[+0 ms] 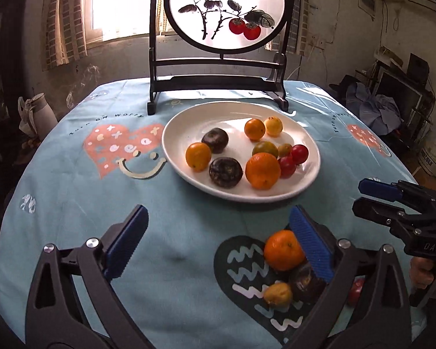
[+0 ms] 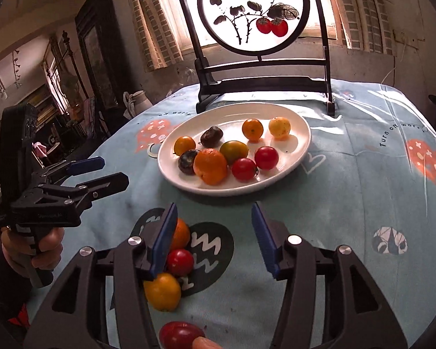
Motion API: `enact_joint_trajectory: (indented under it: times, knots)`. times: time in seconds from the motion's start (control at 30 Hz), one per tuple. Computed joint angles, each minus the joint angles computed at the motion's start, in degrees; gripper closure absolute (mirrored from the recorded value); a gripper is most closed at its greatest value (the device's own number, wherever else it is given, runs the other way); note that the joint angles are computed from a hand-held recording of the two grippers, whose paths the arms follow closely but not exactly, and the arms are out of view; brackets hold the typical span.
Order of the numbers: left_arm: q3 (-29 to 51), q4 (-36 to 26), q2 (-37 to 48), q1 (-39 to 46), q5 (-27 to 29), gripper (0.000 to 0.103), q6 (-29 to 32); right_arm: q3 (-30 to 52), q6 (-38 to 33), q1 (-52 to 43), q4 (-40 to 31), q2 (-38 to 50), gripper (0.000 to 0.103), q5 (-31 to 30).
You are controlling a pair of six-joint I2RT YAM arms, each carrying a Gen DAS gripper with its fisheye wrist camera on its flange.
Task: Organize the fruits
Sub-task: 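Move both open tools back toward the remaining fruits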
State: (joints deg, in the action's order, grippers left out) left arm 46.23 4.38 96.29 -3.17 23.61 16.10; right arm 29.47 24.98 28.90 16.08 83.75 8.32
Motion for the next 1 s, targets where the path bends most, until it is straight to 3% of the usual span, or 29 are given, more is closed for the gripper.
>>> enact_joint_trajectory:
  times: [0.1,0.27,0.6,1.0]
  knots:
    - [-5.69,3.08,-1.24,0.68,-0.69,0.004,1.92,-2.32,2.40,2.52,0.11,-0.02,0.049,0.32]
    - [-8.50,3.95,-2.01,1.55,-1.42,0.004,3.08,-3.88,4.48,5.00,-1.99,-0.27,0.049,-1.08]
    - [-7.24,2.05,-2.39,2.99,-0.25,0.004,2.03,-2.69,5.52,10.99,-7.52,0.77,0.049,0.00]
    - [-7.34,2.44,-2.47,3.57,0.23,0.004,1.27,-1.86,6.75,11.90,-10.12,3.07,0.050,0.97]
